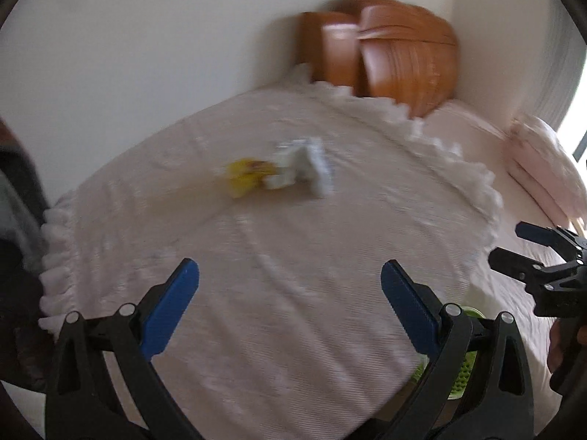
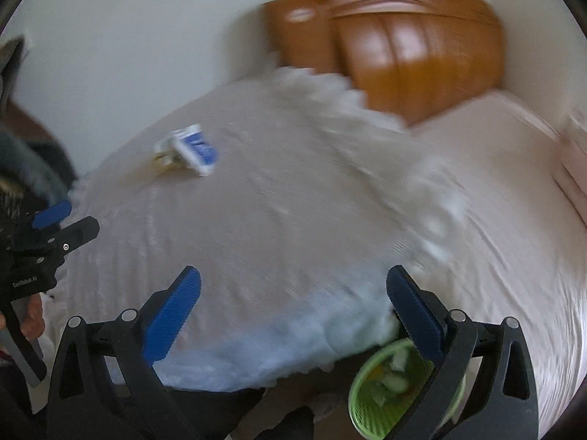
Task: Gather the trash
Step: 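Move both tools back over the bed toward the last items, then grasp the white-and-blue paper with the right gripper while the left gripper grasps the yellow wrapper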
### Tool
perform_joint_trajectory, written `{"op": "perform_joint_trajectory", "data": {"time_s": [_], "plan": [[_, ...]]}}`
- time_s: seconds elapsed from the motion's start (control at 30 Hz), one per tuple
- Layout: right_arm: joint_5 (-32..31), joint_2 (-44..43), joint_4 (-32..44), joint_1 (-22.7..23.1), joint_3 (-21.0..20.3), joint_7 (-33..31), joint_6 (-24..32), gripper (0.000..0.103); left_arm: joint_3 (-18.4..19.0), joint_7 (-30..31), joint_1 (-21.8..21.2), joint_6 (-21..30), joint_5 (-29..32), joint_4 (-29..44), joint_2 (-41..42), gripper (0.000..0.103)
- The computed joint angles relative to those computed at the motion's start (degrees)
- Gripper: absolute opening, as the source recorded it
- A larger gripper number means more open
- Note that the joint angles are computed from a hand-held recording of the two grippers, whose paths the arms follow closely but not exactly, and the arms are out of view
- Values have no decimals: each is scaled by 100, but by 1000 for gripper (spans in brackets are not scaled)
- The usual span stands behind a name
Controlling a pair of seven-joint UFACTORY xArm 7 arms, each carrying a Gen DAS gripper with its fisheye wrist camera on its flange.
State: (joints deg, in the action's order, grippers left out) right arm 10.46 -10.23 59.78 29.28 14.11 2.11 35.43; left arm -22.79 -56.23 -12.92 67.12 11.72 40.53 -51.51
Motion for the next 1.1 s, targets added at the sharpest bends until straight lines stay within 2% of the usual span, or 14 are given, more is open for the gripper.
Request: {"op": "perform_joint_trajectory", "data": {"time_s": [0.03,0.13,0.27,0.37,0.47,0.57,0.63,0.67,0.7,0.73,0.83,0.97,1.03,1.1], "plan": [[-59,123,111,132,-68,40,8,100,68,14,14,6,12,-54,-58,95],[-247,1165,1131,186,221,27,102,100,288,59,74,54,-16,-259,-322,95],[-675,1944,1922,439,258,260,175,100,493,222,195,-10,-42,-480,-499,95],[-903,2718,2751,651,266,100,213,100,633,439,291,-74,-31,-608,-543,95],[-1493,3485,3645,1016,58,6,391,100,767,727,373,-292,27,-754,-500,95],[-1707,4253,4635,1257,-70,-205,673,100,949,1109,424,-560,53,-871,-369,95],[-1603,4673,5287,1309,-59,-465,1078,86,1065,1382,453,-774,43,-936,-277,95],[-1549,4967,5781,1366,-84,-578,1492,68,1102,1505,472,-851,34,-940,-224,95],[-1497,5114,6035,1413,-135,-611,1672,43,1172,1697,491,-1013,67,-972,-137,95],[-1407,5275,6326,1434,-170,-615,1900,30,1192,1821,526,-1109,79,-981,-68,95],[-1098,5228,6293,1354,-197,-600,1853,29,1332,2313,619,-1529,147,-994,258,95],[-660,4412,5095,1021,-139,-316,1264,30,1547,3007,749,-2247,184,-878,945,95],[-599,4212,4789,920,-116,-213,1086,30,1627,3344,819,-2572,202,-811,1272,95],[-499,3743,4174,771,-116,-18,936,30,1768,3686,825,-2866,88,-743,1576,95]]}}
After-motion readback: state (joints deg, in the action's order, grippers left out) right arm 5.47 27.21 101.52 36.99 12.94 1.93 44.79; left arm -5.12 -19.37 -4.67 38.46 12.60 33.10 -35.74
